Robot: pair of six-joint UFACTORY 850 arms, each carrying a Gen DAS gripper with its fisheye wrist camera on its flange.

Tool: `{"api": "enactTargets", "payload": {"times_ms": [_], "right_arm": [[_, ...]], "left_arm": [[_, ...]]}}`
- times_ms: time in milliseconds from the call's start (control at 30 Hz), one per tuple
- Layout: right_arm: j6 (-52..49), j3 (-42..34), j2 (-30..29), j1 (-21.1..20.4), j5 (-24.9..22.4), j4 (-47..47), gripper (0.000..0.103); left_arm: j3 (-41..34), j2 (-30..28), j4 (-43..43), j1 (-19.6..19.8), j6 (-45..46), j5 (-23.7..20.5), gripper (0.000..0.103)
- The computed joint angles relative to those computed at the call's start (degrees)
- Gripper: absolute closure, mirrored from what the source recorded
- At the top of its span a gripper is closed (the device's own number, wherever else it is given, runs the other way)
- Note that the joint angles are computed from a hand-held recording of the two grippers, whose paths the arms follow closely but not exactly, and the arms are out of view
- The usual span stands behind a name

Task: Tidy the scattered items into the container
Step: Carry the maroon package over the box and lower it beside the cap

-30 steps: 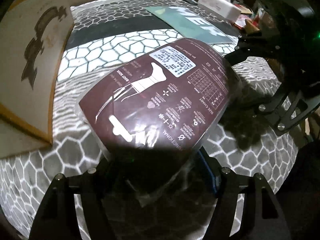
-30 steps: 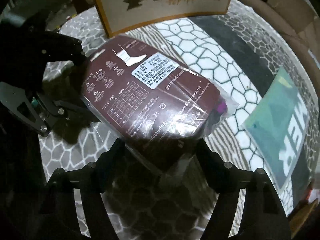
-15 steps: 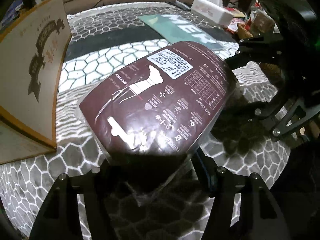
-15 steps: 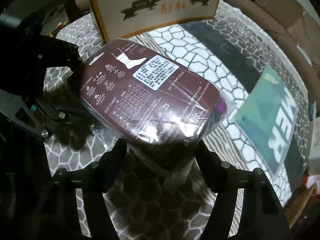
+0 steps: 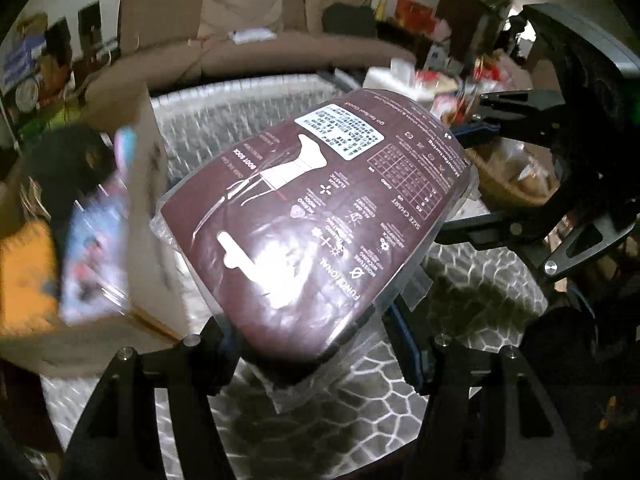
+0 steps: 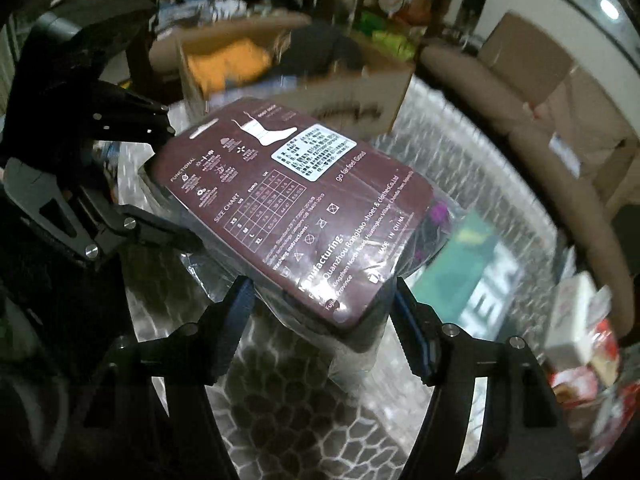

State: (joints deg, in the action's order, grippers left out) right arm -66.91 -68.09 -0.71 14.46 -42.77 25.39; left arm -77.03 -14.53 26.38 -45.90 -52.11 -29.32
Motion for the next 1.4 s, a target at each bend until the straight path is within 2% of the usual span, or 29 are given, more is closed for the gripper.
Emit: {"api": "enactTargets", "payload": {"times_ms": [167,267,333,400,533,633,700,800,867,1000,1133,1300,1333,1400], "right_arm": [[7.7,-8.5,-3.0,6.6,1.9,-3.3,0.039],[12.5,-14.8,-7.3,11.0,2.9,-5.1,0.039],[15.4,-19.0,-11.0,13.7,3.7,-5.3,0.039],[18.9,-23.3,-15.5,16.1,3.8,-5.6,0.039],[24.8,-28.5,-23.0,19.7,3.3,-6.9,0.041],[29.7,-32.0,-28.8,21.8,1.0,-9.3,0.047],[32.0,-34.0,-31.9,22.9,-1.8,-11.3,0.051],[32.5,-34.2,-33.3,24.4,-3.6,-14.3,0.053],[33.2,-36.3,-34.5,24.3,-7.3,-13.9,0.053],[34.3,-37.5,-34.8,24.5,-11.0,-15.4,0.055],[37.1,-36.5,-33.1,23.4,-9.8,-13.3,0.054],[41.3,-38.0,-33.6,21.8,-4.3,-8.8,0.051],[41.9,-38.9,-34.3,21.7,-3.5,-7.5,0.05],[43.3,-41.7,-36.4,21.8,-3.9,-6.9,0.05]], "left_arm": [[-0.2,5.1,-0.3,3.9,6.8,-4.1,0.039],[0.4,8.4,1.2,7.0,10.7,-7.5,0.039],[2.0,10.9,1.9,9.7,13.3,-8.0,0.039],[3.3,12.3,-1.3,12.9,18.1,-7.0,0.038],[6.1,13.1,-13.4,20.4,33.4,-5.3,0.038],[8.0,11.7,-25.0,26.0,44.8,-4.7,0.037],[9.3,10.2,-27.6,28.0,47.8,-4.5,0.037],[11.4,8.8,-29.0,29.6,51.1,-4.1,0.037],[12.2,8.5,-32.7,30.6,55.1,-4.5,0.037],[13.4,10.1,-33.5,30.9,57.6,-5.8,0.037],[14.2,13.7,-33.8,31.8,58.5,-6.8,0.037],[11.9,15.5,-33.9,33.5,55.2,-3.5,0.037],[10.8,14.8,-32.0,33.3,52.9,-2.9,0.037],[7.6,11.2,-24.1,31.8,46.5,-5.7,0.037]]}}
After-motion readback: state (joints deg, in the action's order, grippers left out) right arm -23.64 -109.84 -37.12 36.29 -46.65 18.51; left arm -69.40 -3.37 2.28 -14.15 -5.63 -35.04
